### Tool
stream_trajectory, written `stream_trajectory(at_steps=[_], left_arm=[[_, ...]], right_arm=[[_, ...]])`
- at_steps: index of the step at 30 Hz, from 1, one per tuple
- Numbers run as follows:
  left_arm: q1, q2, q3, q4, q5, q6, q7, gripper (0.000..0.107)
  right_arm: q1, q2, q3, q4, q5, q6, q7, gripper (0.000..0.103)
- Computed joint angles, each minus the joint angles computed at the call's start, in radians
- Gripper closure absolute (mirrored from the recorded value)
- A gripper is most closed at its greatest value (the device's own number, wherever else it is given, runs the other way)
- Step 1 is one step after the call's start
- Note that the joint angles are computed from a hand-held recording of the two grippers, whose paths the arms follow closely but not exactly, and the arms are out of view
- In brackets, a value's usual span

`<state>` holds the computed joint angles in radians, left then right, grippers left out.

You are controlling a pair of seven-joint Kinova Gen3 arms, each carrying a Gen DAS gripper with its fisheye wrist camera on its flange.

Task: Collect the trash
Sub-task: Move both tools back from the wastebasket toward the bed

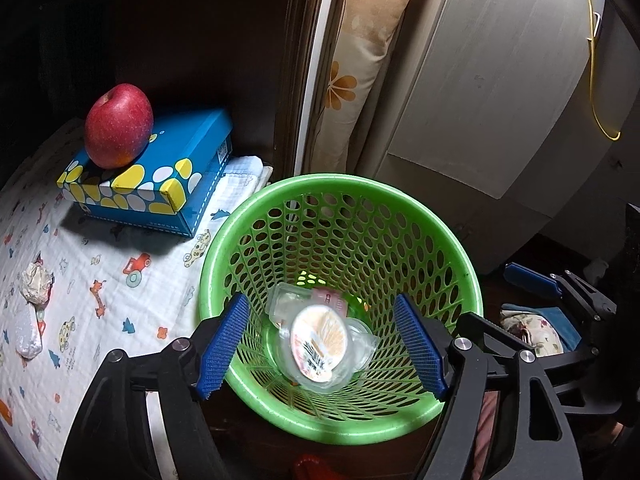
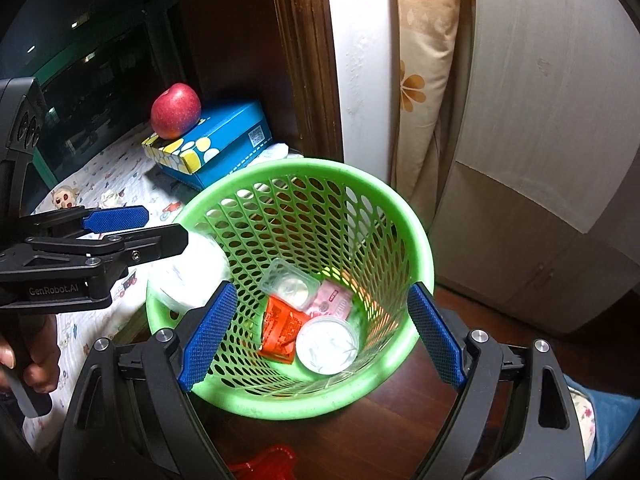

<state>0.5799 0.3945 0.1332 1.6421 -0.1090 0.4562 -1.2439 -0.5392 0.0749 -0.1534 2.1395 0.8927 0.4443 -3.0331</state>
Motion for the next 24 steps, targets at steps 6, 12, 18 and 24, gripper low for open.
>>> stream_trajectory(at_steps=[6,12,18,24], left_arm=[[-0.011,-0.035,-0.006,0.046,0.005,-0.028,0.01,0.03],[-0.014,-0.098,-0.049,0.137,-0.034,-0.057,0.069,0.03],[-0.042,-0.174,-0.101,0.254,-0.11,-0.094,0.185,0.03],[-0.099,-0.237,-0.142,0.355,-0.224,-0.109,0.31,0.03]], right_arm=[[-0.01,0.002,-0.008,-0.009,-0.002,0.004,0.005,0.017],[-0.035,0.019,-0.011,-0.03,0.013,-0.014,-0.002,0.016],[-0.082,0.073,-0.002,-0.096,-0.012,-0.026,0.051,0.015],[-0.141,0.138,0.024,-0.175,-0.074,-0.044,0.141,0.015]])
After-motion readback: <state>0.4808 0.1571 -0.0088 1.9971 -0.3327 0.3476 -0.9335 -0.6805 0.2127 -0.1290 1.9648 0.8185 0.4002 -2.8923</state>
